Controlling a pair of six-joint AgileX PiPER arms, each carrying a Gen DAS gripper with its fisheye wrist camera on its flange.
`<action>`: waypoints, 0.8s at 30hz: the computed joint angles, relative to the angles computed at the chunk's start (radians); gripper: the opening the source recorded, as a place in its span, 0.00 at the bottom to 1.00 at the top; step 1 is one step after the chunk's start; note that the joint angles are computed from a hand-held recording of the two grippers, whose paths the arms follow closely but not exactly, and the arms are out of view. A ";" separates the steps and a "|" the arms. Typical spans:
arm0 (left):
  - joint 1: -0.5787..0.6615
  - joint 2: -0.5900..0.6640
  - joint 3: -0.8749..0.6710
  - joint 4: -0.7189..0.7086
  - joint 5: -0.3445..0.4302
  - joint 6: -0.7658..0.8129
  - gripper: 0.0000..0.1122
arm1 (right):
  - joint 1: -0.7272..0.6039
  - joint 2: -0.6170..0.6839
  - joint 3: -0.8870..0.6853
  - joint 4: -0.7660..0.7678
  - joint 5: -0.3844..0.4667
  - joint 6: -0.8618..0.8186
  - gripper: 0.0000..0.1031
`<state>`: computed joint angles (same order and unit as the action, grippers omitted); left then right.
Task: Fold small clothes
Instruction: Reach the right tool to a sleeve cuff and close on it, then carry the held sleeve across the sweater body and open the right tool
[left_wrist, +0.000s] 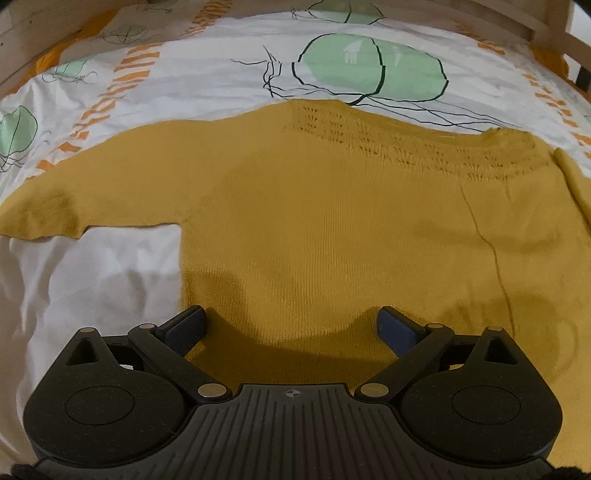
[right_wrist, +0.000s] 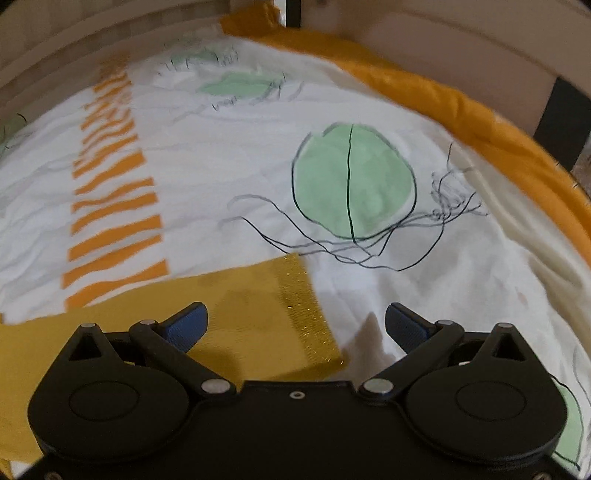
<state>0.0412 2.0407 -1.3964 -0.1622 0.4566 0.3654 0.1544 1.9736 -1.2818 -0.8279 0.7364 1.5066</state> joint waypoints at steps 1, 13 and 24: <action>0.002 -0.002 0.007 -0.008 -0.008 0.011 0.90 | -0.016 0.005 0.005 0.012 -0.021 -0.016 0.99; 0.028 0.019 -0.011 -0.116 0.008 0.120 0.91 | -0.044 -0.009 0.042 0.064 -0.094 -0.082 0.70; 0.072 0.001 -0.019 -0.251 0.063 0.245 0.86 | 0.012 -0.232 0.044 0.105 -0.073 -0.123 0.06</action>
<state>0.1132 2.0421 -1.4149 -0.4127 0.5193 0.6099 0.1659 1.7419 -1.2374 -0.7226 0.6634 1.3840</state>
